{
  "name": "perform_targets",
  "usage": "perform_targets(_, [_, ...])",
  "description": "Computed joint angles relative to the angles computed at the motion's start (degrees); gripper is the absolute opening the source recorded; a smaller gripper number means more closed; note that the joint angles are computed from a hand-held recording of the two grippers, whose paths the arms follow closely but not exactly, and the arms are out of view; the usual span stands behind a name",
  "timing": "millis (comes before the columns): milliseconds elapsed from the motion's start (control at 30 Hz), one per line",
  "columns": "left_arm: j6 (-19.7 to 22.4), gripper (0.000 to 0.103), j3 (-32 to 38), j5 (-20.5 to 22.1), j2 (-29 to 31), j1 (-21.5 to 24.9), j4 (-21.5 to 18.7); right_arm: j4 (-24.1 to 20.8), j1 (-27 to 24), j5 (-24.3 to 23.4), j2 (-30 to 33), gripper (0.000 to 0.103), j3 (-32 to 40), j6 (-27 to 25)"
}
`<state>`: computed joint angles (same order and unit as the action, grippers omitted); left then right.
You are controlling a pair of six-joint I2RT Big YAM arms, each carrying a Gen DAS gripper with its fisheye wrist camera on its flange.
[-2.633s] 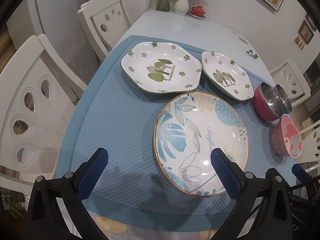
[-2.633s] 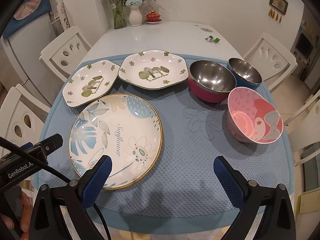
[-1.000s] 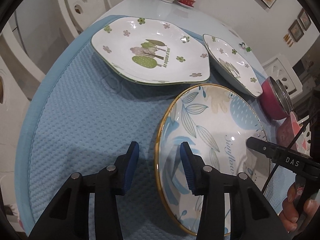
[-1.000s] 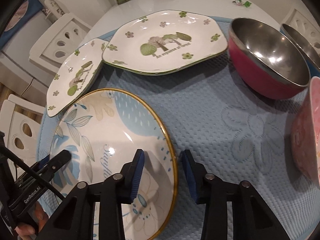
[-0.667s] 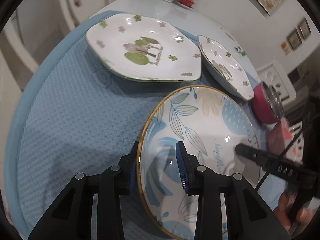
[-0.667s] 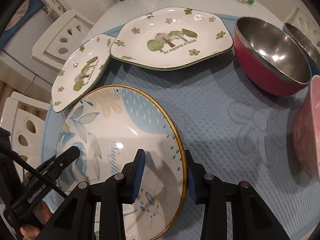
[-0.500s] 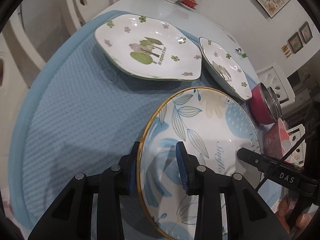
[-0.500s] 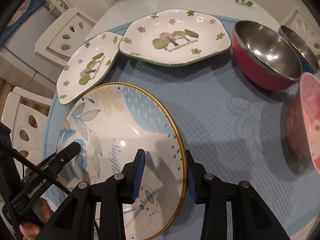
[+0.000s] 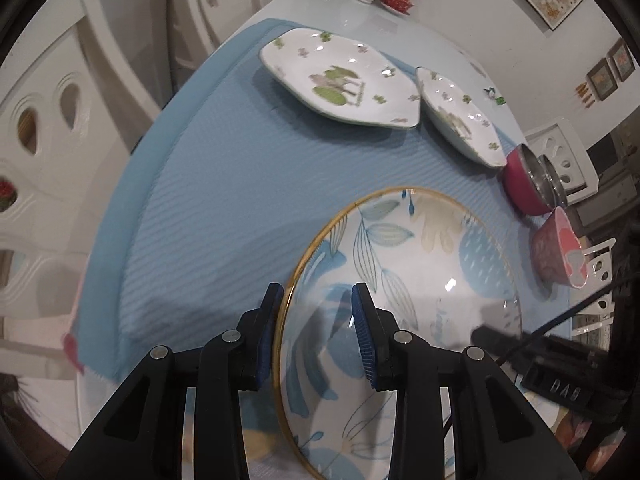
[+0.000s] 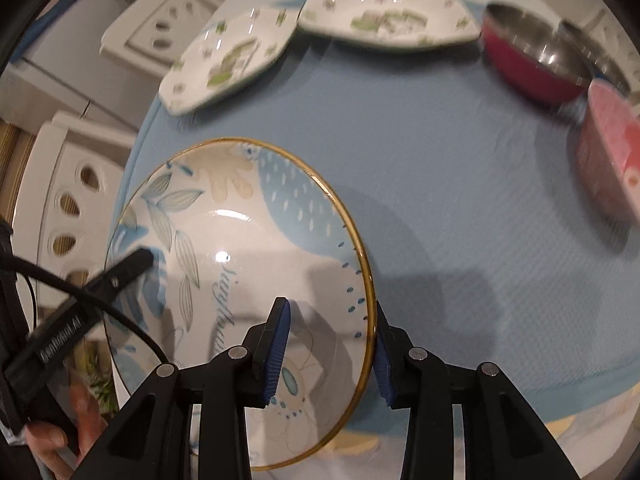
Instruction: Organize plates and bowls
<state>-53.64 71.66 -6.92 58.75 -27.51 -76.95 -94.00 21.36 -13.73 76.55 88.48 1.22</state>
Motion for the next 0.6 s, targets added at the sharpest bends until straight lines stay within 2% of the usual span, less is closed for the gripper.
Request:
perform_targets(67, [-0.4, 0.031, -1.0, 0.5, -1.0, -0.4, -0.7, -1.4, 0.4, -0.3, 0.0, 0.037, -0.9, -0.6])
perform_targets(167, [-1.3, 0.031, -2.1, 2.3, -1.7, -1.3, -0.9, -2.0, 1.2, 2.3, -0.4, 0.037, -1.7, -1.3])
perform_targets(267, [-2.2, 0.031, -2.8, 0.9, -1.8, -3.0, -1.2, -2.3, 1.5, 3.3, -0.7, 0.037, -2.7, -1.5])
perform_targets(400, [-3.3, 0.031, -4.9, 3.6, -3.0, -1.4, 0.8, -1.4, 1.4, 2.5, -0.8, 0.037, -3.5, -0.7])
perform_targets(533, [-3.0, 0.03, -4.6, 0.7, -2.9, -2.0, -0.1, 0.9, 1.6, 3.7, -1.7, 0.037, -2.0, -0.7])
perform_targets(600, [-3.0, 0.03, -4.7, 0.0, -3.8, -1.5, 0.8, 2.1, 1.8, 4.3, -2.1, 0.037, -1.2, -0.7])
